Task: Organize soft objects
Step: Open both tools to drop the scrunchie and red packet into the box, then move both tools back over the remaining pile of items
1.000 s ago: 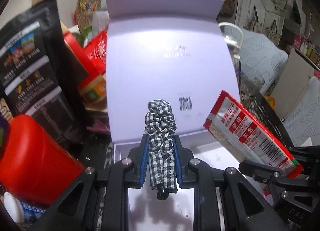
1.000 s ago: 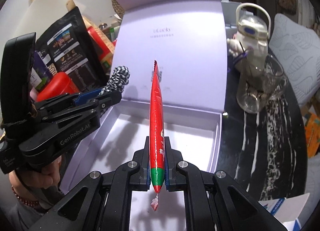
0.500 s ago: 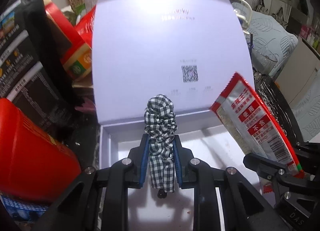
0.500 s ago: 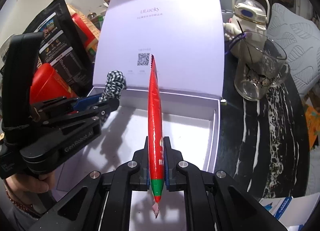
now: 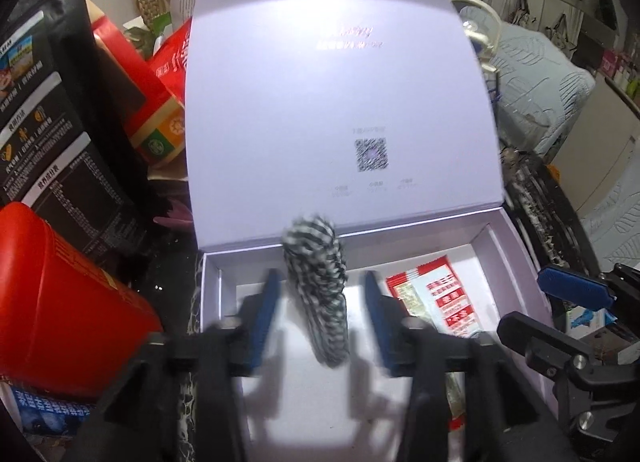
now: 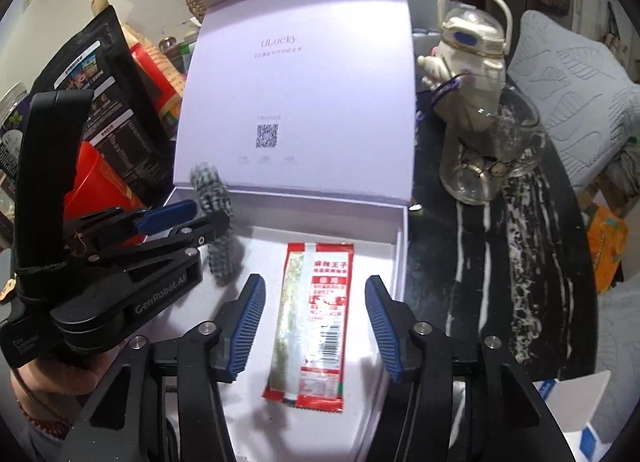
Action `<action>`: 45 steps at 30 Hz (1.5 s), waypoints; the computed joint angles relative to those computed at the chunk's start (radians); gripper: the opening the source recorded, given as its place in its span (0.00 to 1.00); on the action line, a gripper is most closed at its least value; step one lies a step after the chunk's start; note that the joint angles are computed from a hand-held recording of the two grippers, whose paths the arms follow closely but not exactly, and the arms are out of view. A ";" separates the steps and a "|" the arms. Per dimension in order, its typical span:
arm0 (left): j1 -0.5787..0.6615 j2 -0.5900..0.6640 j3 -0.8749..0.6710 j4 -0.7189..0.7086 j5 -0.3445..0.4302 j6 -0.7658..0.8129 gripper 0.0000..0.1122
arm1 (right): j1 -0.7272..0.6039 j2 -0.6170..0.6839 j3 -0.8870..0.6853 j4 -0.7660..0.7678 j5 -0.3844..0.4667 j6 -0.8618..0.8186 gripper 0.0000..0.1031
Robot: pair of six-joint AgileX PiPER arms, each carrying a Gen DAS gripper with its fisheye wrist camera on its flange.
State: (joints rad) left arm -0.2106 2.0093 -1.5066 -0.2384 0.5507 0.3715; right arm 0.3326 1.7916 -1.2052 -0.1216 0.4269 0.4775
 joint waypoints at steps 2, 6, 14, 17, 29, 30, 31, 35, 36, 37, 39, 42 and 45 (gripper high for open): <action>0.009 -0.024 0.021 -0.063 -0.012 0.057 0.88 | 0.002 -0.012 0.006 -0.018 0.001 0.016 0.51; -0.003 -0.093 0.095 -0.060 -0.086 0.059 0.89 | 0.017 -0.045 0.025 -0.117 0.005 0.109 0.51; 0.030 -0.226 0.175 -0.195 -0.097 0.204 0.89 | 0.055 -0.147 0.078 -0.297 0.009 0.279 0.51; 0.048 -0.289 0.215 -0.259 -0.105 0.278 0.89 | 0.085 -0.193 0.099 -0.398 0.020 0.380 0.52; 0.145 -0.606 0.462 -0.687 -0.106 0.753 0.89 | 0.275 -0.425 0.212 -0.754 0.131 0.732 0.60; 0.164 -0.628 0.479 -0.730 -0.071 0.803 0.89 | 0.303 -0.441 0.221 -0.787 0.165 0.769 0.60; 0.181 -0.652 0.497 -0.747 -0.040 0.832 0.89 | 0.325 -0.452 0.227 -0.810 0.191 0.796 0.60; 0.211 -0.776 0.595 -0.736 -0.032 0.860 0.89 | 0.438 -0.529 0.273 -0.844 0.292 0.849 0.60; 0.230 -0.802 0.615 -0.750 -0.018 0.881 0.89 | 0.469 -0.544 0.285 -0.856 0.320 0.869 0.60; 0.252 -0.830 0.635 -0.761 0.006 0.896 0.89 | 0.512 -0.557 0.295 -0.873 0.362 0.896 0.60; 0.310 -0.879 0.668 -0.787 0.076 0.930 0.89 | 0.602 -0.580 0.315 -0.903 0.449 0.951 0.61; 0.417 -0.953 0.724 -0.836 0.179 0.986 0.89 | 0.749 -0.608 0.350 -0.931 0.575 1.054 0.61; 0.519 -1.015 0.768 -0.847 0.283 1.026 0.89 | 0.868 -0.629 0.385 -0.939 0.665 1.146 0.61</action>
